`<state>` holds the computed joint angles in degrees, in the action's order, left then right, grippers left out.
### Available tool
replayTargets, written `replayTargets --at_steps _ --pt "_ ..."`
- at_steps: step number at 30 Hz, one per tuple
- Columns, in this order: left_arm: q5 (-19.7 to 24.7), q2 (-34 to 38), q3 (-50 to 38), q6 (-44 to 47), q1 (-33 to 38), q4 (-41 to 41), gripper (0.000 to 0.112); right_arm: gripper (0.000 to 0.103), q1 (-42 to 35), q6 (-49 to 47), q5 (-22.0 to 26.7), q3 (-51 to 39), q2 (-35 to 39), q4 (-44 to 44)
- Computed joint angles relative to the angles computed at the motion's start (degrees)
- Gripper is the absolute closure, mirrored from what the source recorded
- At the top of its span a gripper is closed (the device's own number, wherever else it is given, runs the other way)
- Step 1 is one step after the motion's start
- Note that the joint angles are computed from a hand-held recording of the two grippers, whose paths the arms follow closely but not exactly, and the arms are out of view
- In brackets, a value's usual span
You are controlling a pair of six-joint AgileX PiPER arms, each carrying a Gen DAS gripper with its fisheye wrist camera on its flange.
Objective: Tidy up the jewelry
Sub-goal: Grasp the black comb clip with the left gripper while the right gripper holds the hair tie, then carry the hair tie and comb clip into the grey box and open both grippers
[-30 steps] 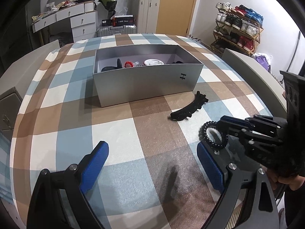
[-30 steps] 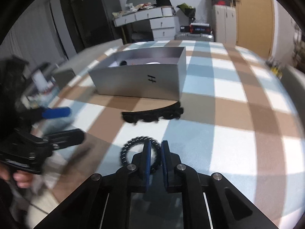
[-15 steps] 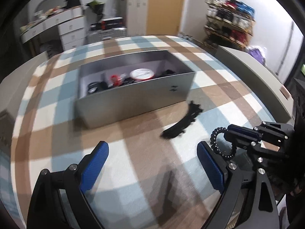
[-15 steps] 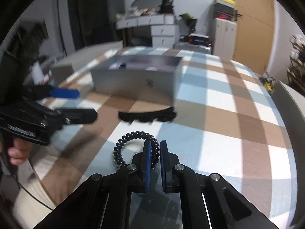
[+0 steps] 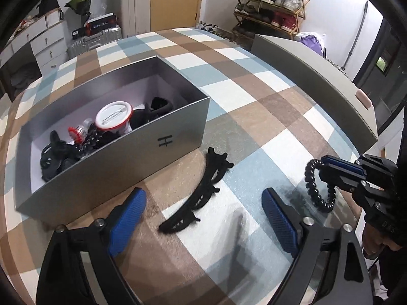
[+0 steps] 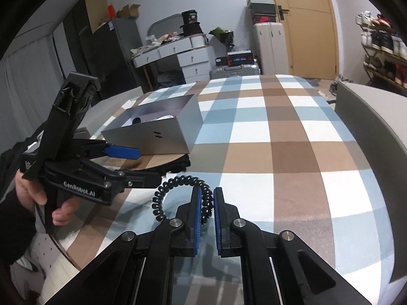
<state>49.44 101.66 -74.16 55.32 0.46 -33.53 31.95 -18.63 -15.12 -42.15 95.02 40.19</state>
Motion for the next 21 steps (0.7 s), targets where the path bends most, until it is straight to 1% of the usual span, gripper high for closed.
replayTargets --at_steps 1,2,3,4,6,8,10,13,16,19,21 --pt "-0.30 0.23 -0.16 -0.41 -0.46 0.68 0.039 0.094 -0.26 1.69 0.02 0.20 -0.04 -1.66" --pt "-0.77 0.20 -0.03 -0.57 -0.76 1.20 0.054 0.094 -0.62 4.20 0.08 0.34 -0.02 -4.20" --pt "-2.79 -0.25 0.82 -1.16 -1.56 2.80 0.074 0.094 -0.90 6.28 0.10 0.43 0.02 -6.32" --pt "-3.64 -0.40 1.18 -1.61 -2.13 4.09 0.082 0.094 -1.08 7.52 -0.01 0.62 0.04 -7.57" --pt "-3.42 -0.51 1.77 0.20 -2.19 3.50 0.093 0.094 -1.39 9.69 0.10 0.71 0.10 -9.63" --pt "-1.79 -0.66 1.96 2.33 -1.70 2.09 0.102 0.094 -1.52 11.77 0.16 0.94 0.02 -11.57" --pt "-0.24 -0.58 1.63 3.13 -1.22 1.49 0.103 0.094 -1.48 12.41 0.30 0.97 -0.01 -12.20" --pt "2.08 -0.80 1.33 3.91 -0.22 0.50 0.103 0.094 -0.87 9.52 0.35 1.01 -0.42 -9.25" --pt "2.00 -2.77 2.72 4.86 0.41 -0.34 0.103 0.094 -0.21 6.89 0.26 0.97 -1.01 -6.65" --pt "2.34 -5.28 4.18 6.25 1.58 -2.18 0.103 0.094 -0.36 9.42 1.01 0.48 -1.31 -8.84" --pt "1.40 -6.93 5.33 6.69 2.33 -3.31 0.103 0.094 -0.13 9.73 1.22 -0.05 -1.42 -8.87"
